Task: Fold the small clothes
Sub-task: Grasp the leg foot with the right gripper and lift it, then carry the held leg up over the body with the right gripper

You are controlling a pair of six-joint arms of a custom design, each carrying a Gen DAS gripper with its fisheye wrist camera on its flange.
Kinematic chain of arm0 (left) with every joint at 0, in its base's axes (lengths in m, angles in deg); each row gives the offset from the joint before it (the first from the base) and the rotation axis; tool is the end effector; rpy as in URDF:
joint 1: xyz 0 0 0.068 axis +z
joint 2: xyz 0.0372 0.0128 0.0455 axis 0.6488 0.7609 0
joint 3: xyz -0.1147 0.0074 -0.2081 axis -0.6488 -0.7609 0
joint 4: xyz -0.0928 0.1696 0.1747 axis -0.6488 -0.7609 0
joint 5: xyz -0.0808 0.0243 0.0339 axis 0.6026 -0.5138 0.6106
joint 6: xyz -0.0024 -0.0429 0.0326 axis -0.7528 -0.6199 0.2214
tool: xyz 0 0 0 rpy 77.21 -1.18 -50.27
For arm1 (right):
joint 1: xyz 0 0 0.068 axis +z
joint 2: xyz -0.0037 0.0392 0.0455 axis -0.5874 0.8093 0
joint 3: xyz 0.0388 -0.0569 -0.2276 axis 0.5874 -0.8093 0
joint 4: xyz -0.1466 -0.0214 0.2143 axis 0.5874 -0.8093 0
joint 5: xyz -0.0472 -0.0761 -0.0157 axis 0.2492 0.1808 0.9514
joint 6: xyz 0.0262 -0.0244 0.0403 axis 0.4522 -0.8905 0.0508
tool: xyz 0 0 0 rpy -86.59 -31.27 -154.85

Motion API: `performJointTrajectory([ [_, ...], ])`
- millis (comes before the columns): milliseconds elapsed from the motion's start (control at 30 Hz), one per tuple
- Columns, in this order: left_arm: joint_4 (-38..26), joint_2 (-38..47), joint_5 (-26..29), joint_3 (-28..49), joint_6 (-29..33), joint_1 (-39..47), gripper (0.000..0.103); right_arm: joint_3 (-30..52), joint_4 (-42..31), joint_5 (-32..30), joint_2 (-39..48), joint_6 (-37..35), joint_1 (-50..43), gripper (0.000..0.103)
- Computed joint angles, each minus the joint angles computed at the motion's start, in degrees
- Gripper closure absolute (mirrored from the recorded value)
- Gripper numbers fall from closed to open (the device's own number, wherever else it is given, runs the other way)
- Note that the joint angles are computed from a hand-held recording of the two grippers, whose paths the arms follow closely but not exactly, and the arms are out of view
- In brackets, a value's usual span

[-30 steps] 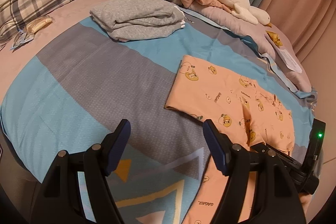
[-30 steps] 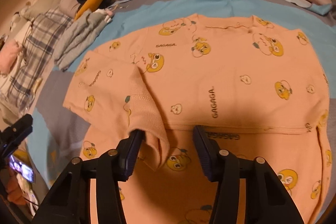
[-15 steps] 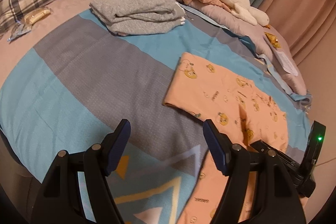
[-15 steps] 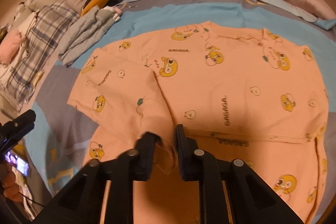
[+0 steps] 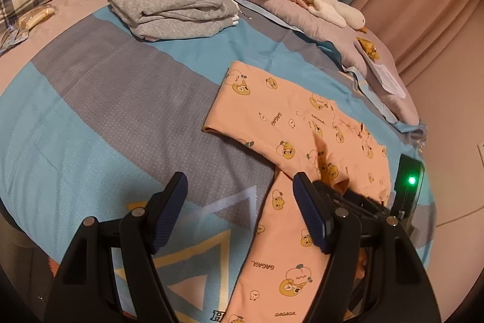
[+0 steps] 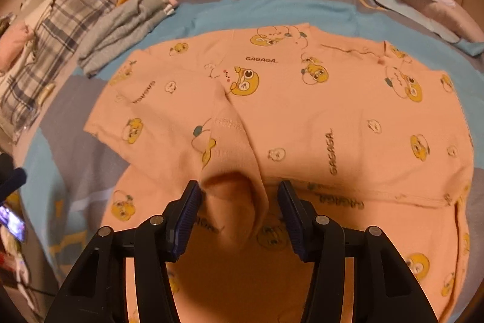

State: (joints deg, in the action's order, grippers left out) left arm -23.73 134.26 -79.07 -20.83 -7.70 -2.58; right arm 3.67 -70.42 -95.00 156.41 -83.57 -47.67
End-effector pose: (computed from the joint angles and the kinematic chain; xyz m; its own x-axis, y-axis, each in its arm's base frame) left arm 0.1786 -0.1623 0.1570 -0.8534 -0.1708 -0.4924 0.0440 0.9178 -0.3945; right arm 0.1958 -0.0314 0.0975 -0.8602 0.0544 -0.5070 -0.0301 0.9871 0.1570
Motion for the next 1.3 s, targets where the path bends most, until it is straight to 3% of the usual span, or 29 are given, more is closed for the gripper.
performJointTrajectory([
  [33,-0.05,0.34,-0.18,0.05,0.31,0.08,0.031,0.17,0.15,0.62,-0.13,0.38,0.71,0.058],
  [167,0.34,1.23,-0.68,0.01,1.06,1.29,0.031,1.96,-2.99,-4.16,-0.41,-0.90,-2.36,0.092],
  [200,0.65,1.38,-0.48,-0.06,1.24,1.74,0.031,2.65,-4.47,-5.76,-1.08,-1.59,-3.75,0.093],
  [600,3.18,6.36,0.03,2.92,2.59,4.90,0.031,19.54,-24.32,-16.87,-6.08,-6.07,-10.30,0.095],
  [733,4.10,9.45,0.05,4.73,3.38,5.09,0.031,22.46,-26.09,-16.78,-8.19,-5.89,-11.88,0.095],
  [1033,5.05,16.83,-0.25,10.43,4.64,3.25,0.031,29.28,-32.49,-24.09,-7.35,-10.61,-24.58,0.095],
  [1300,5.76,25.50,-0.18,17.06,6.16,0.67,0.031,30.28,-30.39,-21.37,-3.40,-11.31,-31.64,0.095],
])
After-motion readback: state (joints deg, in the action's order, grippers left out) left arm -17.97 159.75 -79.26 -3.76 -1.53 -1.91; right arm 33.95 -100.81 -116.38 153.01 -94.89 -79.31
